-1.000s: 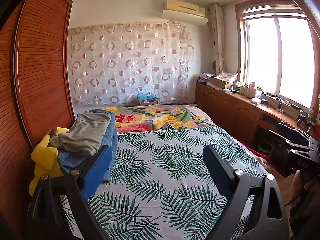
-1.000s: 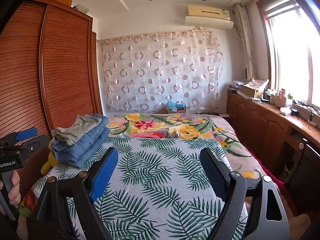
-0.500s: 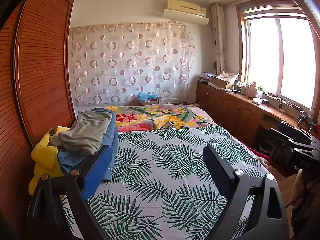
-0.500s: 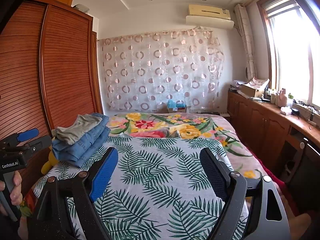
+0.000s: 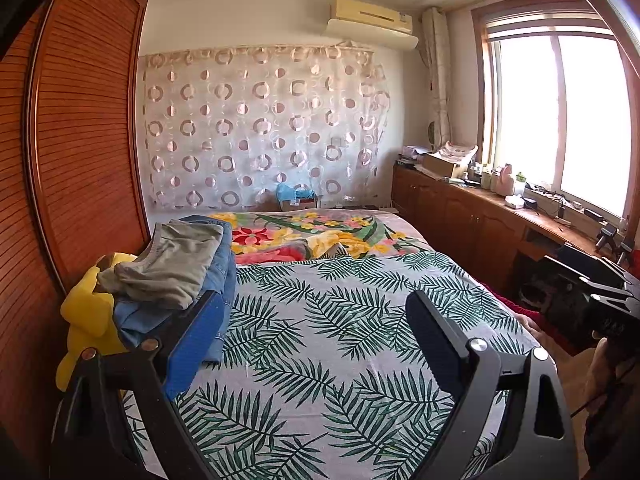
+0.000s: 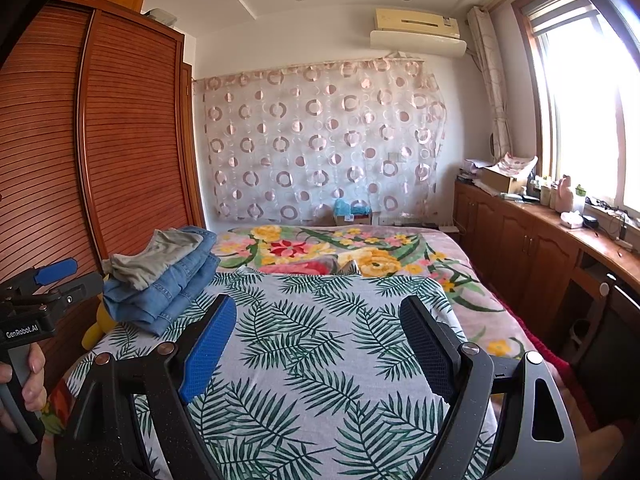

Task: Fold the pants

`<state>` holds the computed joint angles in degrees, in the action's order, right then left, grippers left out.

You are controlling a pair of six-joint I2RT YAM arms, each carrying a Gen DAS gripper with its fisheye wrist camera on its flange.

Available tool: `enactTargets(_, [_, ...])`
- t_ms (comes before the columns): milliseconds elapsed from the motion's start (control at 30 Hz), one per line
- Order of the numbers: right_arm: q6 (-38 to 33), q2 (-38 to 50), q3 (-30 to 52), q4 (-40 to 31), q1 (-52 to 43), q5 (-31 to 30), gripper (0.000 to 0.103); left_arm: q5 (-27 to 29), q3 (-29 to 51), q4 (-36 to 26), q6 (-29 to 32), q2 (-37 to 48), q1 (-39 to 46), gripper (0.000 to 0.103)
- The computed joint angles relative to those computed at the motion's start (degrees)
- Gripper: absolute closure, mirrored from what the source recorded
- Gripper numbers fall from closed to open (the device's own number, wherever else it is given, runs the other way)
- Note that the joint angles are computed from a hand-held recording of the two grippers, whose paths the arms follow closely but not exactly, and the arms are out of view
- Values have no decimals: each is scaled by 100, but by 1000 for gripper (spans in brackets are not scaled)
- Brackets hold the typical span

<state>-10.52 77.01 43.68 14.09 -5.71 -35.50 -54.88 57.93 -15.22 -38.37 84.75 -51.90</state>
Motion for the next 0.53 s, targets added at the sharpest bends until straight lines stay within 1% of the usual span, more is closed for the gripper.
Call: enactTargets(533, [19,23,-15,52,-11,-8,18,-5,-23,46,20,2,20,10])
